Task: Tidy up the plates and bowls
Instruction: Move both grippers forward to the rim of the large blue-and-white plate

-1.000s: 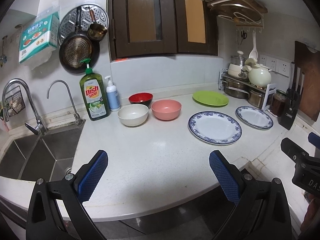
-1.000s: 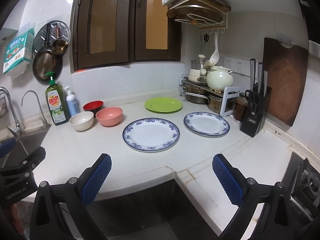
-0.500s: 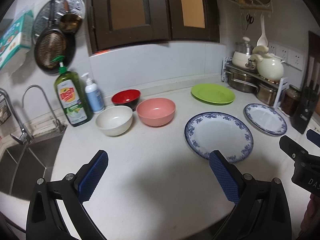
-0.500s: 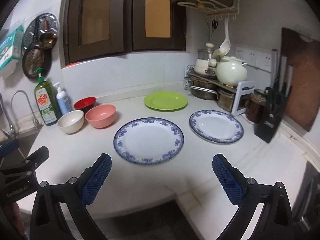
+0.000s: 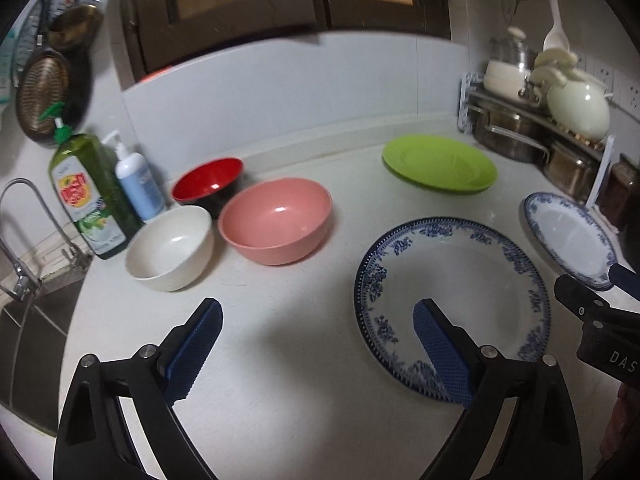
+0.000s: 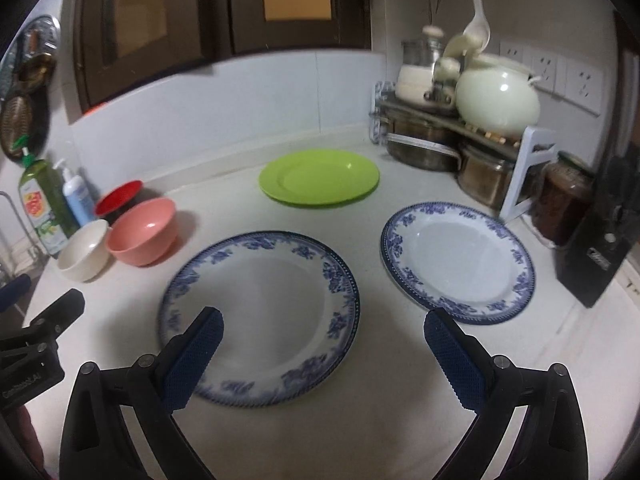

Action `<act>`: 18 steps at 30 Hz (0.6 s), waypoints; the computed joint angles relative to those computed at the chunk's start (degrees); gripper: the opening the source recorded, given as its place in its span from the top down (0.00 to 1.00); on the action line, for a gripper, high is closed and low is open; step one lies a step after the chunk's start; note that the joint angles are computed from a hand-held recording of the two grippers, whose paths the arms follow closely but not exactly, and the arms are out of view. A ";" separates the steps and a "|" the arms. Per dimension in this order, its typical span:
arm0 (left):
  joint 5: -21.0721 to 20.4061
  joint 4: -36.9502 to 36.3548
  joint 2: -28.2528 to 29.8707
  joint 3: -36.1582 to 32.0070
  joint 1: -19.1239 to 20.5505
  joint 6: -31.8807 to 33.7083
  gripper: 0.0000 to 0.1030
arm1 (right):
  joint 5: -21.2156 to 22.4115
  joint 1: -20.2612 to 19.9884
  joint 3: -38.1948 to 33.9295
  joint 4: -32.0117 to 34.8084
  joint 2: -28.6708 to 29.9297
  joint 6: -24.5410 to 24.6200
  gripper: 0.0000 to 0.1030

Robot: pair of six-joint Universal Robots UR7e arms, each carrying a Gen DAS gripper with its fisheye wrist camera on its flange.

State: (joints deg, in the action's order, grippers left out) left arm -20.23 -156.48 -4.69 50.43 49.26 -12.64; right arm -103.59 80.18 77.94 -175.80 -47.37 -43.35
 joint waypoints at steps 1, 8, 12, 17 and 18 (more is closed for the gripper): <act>-0.55 1.55 0.82 -1.83 0.51 -0.18 0.07 | -0.54 -0.11 -1.83 1.37 1.08 0.32 0.01; -5.59 10.49 4.96 -11.54 3.34 -2.34 0.17 | -3.34 -0.87 -11.62 9.43 7.08 1.70 0.08; -7.60 15.77 6.90 -15.86 4.35 -4.06 0.22 | -4.35 -1.28 -16.00 13.82 9.54 3.31 0.15; -9.16 19.24 8.62 -19.54 5.04 -4.59 0.28 | -5.09 -1.52 -19.39 16.31 11.63 3.92 0.22; -9.32 20.02 9.10 -20.54 5.15 -4.66 0.30 | -5.06 -1.55 -19.87 16.68 11.89 3.88 0.24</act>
